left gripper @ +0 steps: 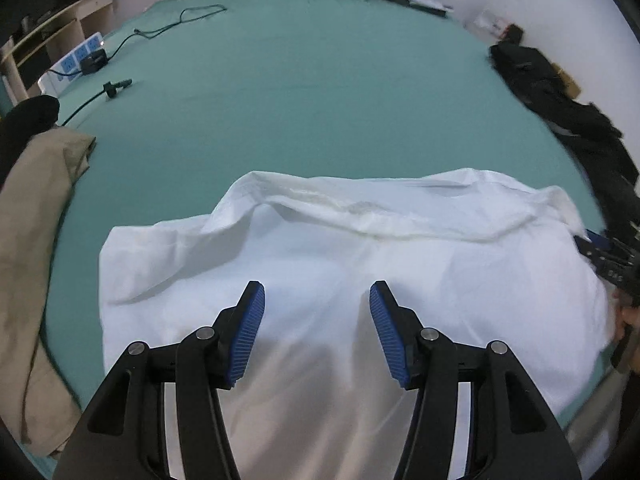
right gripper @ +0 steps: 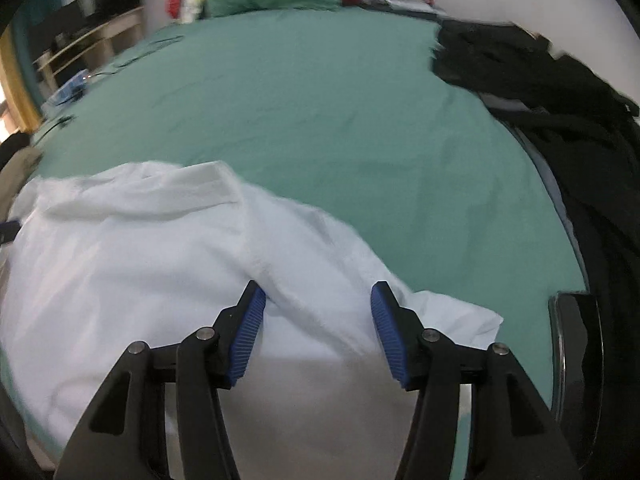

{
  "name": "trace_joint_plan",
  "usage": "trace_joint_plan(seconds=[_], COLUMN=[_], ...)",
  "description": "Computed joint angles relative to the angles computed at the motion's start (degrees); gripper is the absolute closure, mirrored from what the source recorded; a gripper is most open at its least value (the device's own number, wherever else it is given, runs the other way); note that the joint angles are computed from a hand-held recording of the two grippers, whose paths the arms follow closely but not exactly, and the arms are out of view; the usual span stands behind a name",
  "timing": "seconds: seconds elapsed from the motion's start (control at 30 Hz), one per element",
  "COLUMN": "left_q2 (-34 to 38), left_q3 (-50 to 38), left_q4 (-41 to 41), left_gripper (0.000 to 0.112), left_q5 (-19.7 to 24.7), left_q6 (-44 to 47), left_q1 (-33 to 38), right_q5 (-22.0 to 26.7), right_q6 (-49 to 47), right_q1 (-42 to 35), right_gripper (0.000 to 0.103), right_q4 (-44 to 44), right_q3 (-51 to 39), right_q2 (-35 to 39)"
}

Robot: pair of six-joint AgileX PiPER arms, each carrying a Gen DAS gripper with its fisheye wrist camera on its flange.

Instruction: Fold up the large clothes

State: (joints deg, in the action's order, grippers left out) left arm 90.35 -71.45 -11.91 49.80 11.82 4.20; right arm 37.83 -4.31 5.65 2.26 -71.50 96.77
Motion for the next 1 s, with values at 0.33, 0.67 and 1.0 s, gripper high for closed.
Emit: trace_joint_plan(seconds=[0.33,0.67,1.0], left_q2=[13.34,9.99,0.39], left_q3=[-14.21,-16.46,-1.82], left_q4=[13.0,11.94,11.04], left_gripper=[0.054,0.054,0.054], left_q5=[-1.43,-2.24,-0.89], left_q6=[-13.93,-16.76,-6.58], left_q1=[-5.04,1.34,12.8], right_q5=[0.69,-7.83,-6.78], right_q6=[11.21,17.22,16.02], right_q1=[-0.23,3.36,-1.07], right_gripper=[0.048,0.048,0.048], right_q4=[-12.67,-17.78,-15.66], right_q3=[-15.79,-6.47,3.8], right_q2=[10.69,1.13,-9.25])
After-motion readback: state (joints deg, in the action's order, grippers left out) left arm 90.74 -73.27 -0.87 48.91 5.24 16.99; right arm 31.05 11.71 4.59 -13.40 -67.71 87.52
